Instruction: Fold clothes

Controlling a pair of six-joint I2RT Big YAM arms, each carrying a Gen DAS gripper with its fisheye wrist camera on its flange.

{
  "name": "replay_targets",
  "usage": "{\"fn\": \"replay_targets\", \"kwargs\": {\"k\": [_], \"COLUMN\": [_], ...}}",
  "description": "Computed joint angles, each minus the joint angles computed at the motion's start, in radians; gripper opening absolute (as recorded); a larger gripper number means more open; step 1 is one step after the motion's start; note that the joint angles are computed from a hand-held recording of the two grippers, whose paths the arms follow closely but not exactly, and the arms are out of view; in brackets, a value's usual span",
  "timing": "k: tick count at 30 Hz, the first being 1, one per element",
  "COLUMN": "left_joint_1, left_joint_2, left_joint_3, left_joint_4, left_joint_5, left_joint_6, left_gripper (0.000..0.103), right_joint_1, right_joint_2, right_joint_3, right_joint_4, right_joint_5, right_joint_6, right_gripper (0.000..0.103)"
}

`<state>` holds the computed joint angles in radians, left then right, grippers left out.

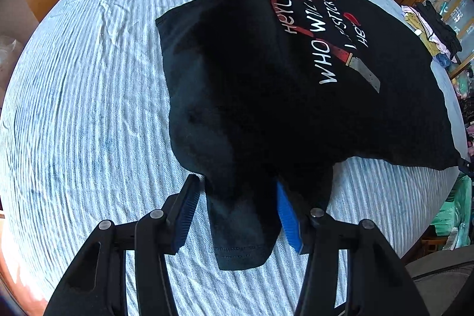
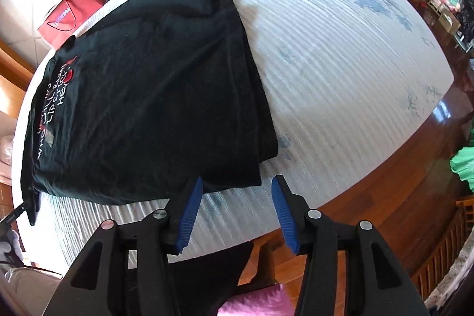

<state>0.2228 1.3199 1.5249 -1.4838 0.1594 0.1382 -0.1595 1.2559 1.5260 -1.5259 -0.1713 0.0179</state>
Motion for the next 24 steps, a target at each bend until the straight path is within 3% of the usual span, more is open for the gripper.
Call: {"fn": "replay_targets", "kwargs": {"k": [3, 4, 5, 6, 15, 20, 24], "left_joint_1": [-0.008, -0.013, -0.017, -0.013, -0.001, 0.001, 0.024], "left_joint_2": [0.000, -0.005, -0.010, -0.013, 0.049, 0.090, 0.096], "left_joint_3": [0.012, 0.018, 0.028, 0.044, 0.251, 0.299, 0.259], "left_joint_4": [-0.014, -0.014, -0.014, -0.018, -0.021, -0.031, -0.050], "left_joint_5": [0.017, 0.015, 0.013, 0.029, 0.120, 0.117, 0.105], "left_joint_6": [-0.022, -0.026, -0.026, -0.028, -0.057, -0.055, -0.050], "left_gripper": [0.011, 0.006, 0.006, 0.005, 0.005, 0.005, 0.005], "right_joint_1": [0.019, 0.034, 0.043, 0.042, -0.025, -0.008, -0.023], "right_joint_2": [0.020, 0.024, 0.029, 0.034, 0.075, 0.107, 0.119], "right_joint_3": [0.001, 0.006, 0.014, 0.027, 0.201, 0.229, 0.183], "right_joint_4": [-0.011, -0.016, -0.024, -0.033, -0.009, -0.016, -0.058], "right_joint_5": [0.003, 0.032, 0.048, 0.039, -0.097, -0.083, -0.085], "right_joint_6": [-0.026, -0.036, -0.044, -0.043, 0.007, 0.003, 0.036], "right_gripper": [0.050, 0.042, 0.011, 0.000, 0.001, 0.001, 0.008]}}
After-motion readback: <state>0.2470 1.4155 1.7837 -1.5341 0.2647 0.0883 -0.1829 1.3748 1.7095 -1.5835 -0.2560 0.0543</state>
